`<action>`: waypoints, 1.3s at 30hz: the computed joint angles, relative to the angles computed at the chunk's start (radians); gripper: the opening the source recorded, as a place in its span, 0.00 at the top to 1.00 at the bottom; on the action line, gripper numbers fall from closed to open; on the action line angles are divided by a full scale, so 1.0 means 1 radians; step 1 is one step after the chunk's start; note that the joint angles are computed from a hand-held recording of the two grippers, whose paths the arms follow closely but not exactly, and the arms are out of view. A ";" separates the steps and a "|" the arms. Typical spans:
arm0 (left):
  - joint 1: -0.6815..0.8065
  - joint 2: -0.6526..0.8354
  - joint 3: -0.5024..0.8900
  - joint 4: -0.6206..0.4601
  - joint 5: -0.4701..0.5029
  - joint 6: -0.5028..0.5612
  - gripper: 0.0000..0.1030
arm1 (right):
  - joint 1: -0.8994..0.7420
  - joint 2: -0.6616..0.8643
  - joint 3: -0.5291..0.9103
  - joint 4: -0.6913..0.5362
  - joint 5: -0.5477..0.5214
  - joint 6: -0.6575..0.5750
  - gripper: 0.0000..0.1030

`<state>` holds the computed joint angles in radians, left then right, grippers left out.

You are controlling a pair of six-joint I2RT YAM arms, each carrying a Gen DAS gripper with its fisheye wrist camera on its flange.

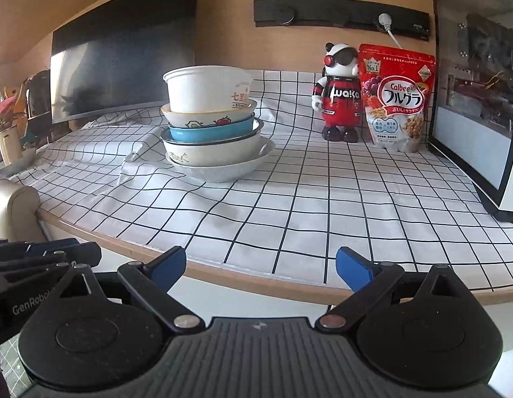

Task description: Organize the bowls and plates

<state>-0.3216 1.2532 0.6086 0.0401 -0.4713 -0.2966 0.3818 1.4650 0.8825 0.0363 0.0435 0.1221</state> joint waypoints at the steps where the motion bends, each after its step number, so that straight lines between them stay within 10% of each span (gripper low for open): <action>1: -0.001 -0.001 -0.001 0.001 0.000 0.000 0.79 | 0.000 -0.002 -0.002 -0.001 0.000 0.000 0.06; 39: -0.032 -0.039 -0.023 -0.005 -0.012 -0.018 0.79 | 0.005 -0.051 -0.033 -0.013 0.002 0.004 0.06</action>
